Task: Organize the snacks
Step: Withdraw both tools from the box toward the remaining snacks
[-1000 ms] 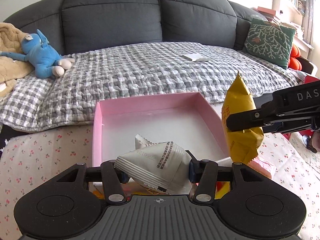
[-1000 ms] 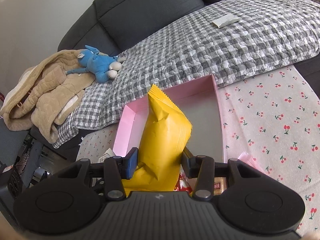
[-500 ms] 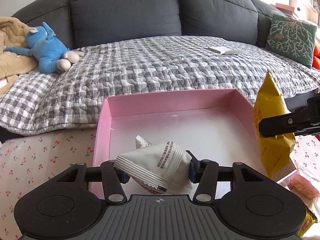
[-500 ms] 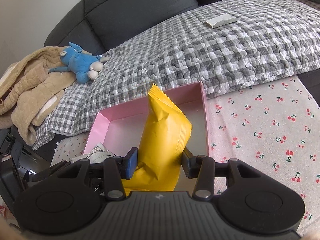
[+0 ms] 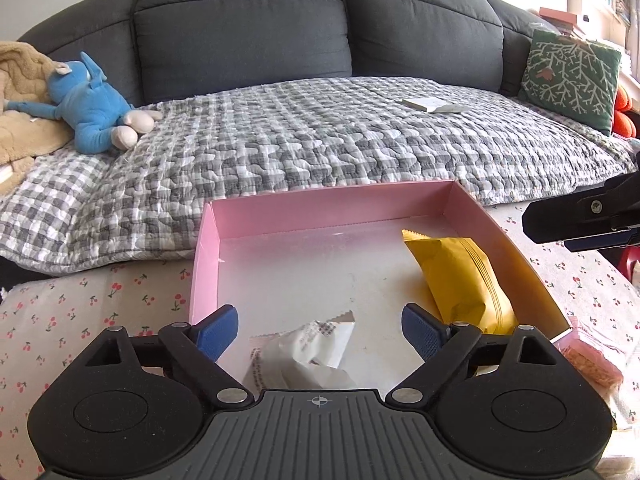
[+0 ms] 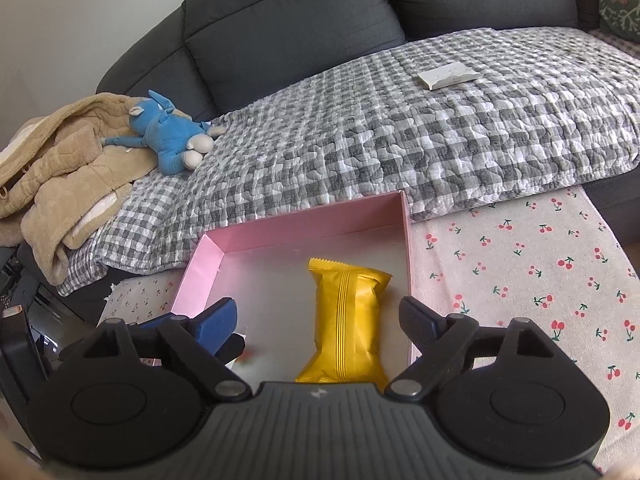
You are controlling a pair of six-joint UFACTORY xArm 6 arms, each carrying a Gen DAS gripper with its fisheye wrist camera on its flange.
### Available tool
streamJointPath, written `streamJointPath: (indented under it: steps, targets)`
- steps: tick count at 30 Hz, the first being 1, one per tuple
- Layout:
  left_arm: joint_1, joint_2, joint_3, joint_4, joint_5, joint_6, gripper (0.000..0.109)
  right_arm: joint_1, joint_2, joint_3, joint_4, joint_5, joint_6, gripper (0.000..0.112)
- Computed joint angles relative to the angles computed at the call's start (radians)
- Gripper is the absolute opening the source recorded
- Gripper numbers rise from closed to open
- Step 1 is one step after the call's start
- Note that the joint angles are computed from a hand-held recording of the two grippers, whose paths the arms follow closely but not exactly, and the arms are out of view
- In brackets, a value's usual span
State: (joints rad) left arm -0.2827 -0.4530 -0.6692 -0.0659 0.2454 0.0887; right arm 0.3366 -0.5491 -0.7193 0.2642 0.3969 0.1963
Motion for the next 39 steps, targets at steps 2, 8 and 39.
streamJointPath:
  steps: [2, 8, 39]
  targets:
    - [0.0, -0.031, 0.013, -0.019, 0.017, 0.009, 0.093, 0.004, -0.023, 0.009, -0.027, 0.01, 0.017, 0.091]
    - [0.007, -0.136, 0.052, -0.055, 0.087, 0.025, 0.098, 0.023, -0.098, 0.045, -0.102, 0.028, 0.076, 0.098]
    - [-0.068, -0.729, 0.345, -0.163, 0.416, 0.075, 0.102, 0.132, -0.504, 0.318, -0.373, 0.155, 0.14, 0.103]
